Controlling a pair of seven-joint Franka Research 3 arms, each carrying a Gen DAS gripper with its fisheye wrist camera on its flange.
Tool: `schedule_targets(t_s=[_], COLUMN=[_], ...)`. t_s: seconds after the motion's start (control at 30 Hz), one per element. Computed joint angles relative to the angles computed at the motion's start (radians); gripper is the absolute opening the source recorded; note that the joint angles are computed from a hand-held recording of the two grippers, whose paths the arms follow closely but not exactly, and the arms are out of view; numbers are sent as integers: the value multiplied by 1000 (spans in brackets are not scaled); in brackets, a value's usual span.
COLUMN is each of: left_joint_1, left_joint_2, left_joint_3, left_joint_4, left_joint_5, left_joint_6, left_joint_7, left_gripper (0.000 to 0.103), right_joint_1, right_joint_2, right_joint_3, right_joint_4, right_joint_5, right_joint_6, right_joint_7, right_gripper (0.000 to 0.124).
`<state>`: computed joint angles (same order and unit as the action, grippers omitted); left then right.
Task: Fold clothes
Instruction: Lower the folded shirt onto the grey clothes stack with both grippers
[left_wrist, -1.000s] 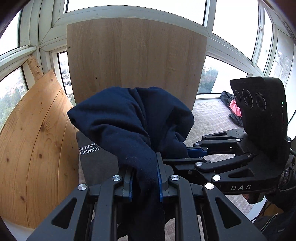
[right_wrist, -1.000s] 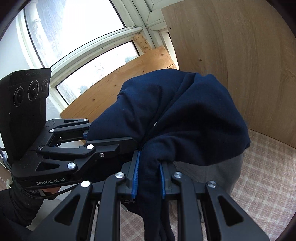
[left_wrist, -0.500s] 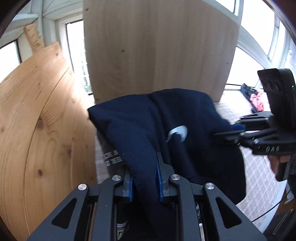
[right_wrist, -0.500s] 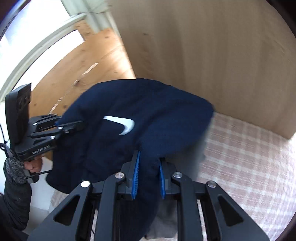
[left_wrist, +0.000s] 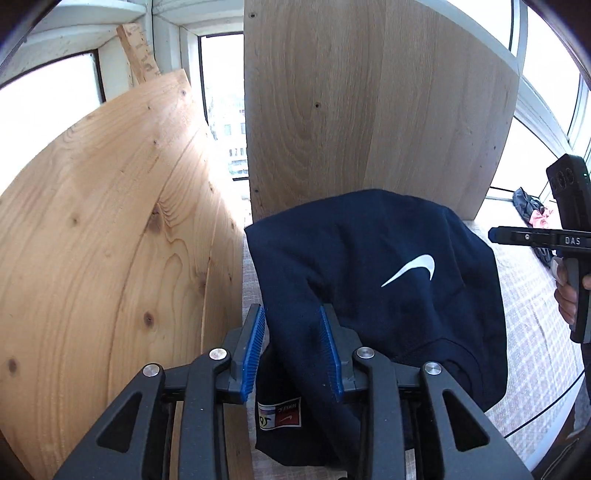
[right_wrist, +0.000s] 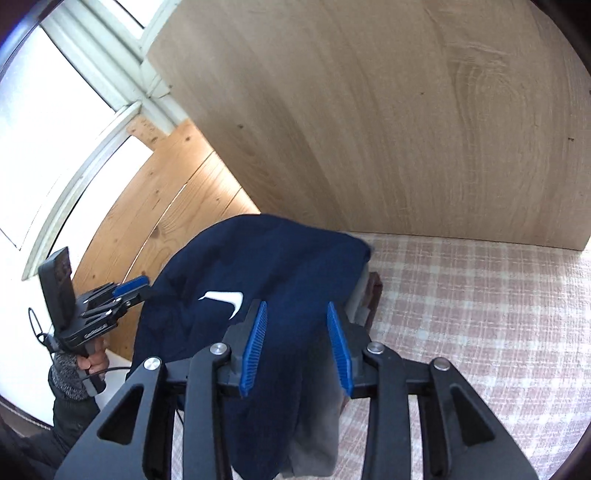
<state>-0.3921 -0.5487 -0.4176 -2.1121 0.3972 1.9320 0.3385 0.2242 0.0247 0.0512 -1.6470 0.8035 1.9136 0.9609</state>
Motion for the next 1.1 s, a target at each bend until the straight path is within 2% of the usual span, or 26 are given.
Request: schedule_targets(t_s=[0.13,0.2,0.27,0.3,0.37,0.4,0.47,0.57,0.63,0.8,0.93,0.97,1.1], left_joint_1=[25,15,-11,7,19,16,8,-7,-33,-105,-150,-156,-166], left_joint_2=[41,41,42,61,97,89,62,54,48,17,-43,-47,-5], left_joint_3=[-26,-11,29,20,1,-5,-36,-102,-124,-126,-67,-65,-52], left_joint_4=[73,66,31,38,65,66,82,142,148,80,-88,-110,-130], left_joint_5=[51,58,44,23,14,15,50,109,111,43,-24,-53,-130], left_joint_6=[-82,-41,7,-35,-154,-172,-202,-281,-286,-219,-19,-4,-40], left_joint_7=[12,23,59,78,75,51,6,-37,-70,-154,-215,-232,-242], left_gripper=[29,29,34,34,33,29,29,36,38,38,38,38,38], right_joint_1=[20,33,59,65,50,42,23,-1,-7,-8,4,7,19], right_joint_2=[76,91,96,99,94,80,26,-63,-145,-323,-389,-395,-402], right_joint_3=[19,31,38,39,36,33,23,-5,-24,-57,-50,-50,-38], right_joint_4=[71,79,70,68,69,58,11,-67,-160,-390,-495,-507,-527], right_joint_5=[-55,-93,-205,-235,-191,-166,-102,-27,-26,-74,-111,-113,-143], right_joint_6=[18,39,107,127,116,121,113,42,-1,-114,-122,-125,-119], right_joint_7=[73,66,83,91,96,95,60,-1,-47,-65,-57,-54,-45], right_gripper=[34,34,34,34,34,34,35,37,39,39,39,39,39])
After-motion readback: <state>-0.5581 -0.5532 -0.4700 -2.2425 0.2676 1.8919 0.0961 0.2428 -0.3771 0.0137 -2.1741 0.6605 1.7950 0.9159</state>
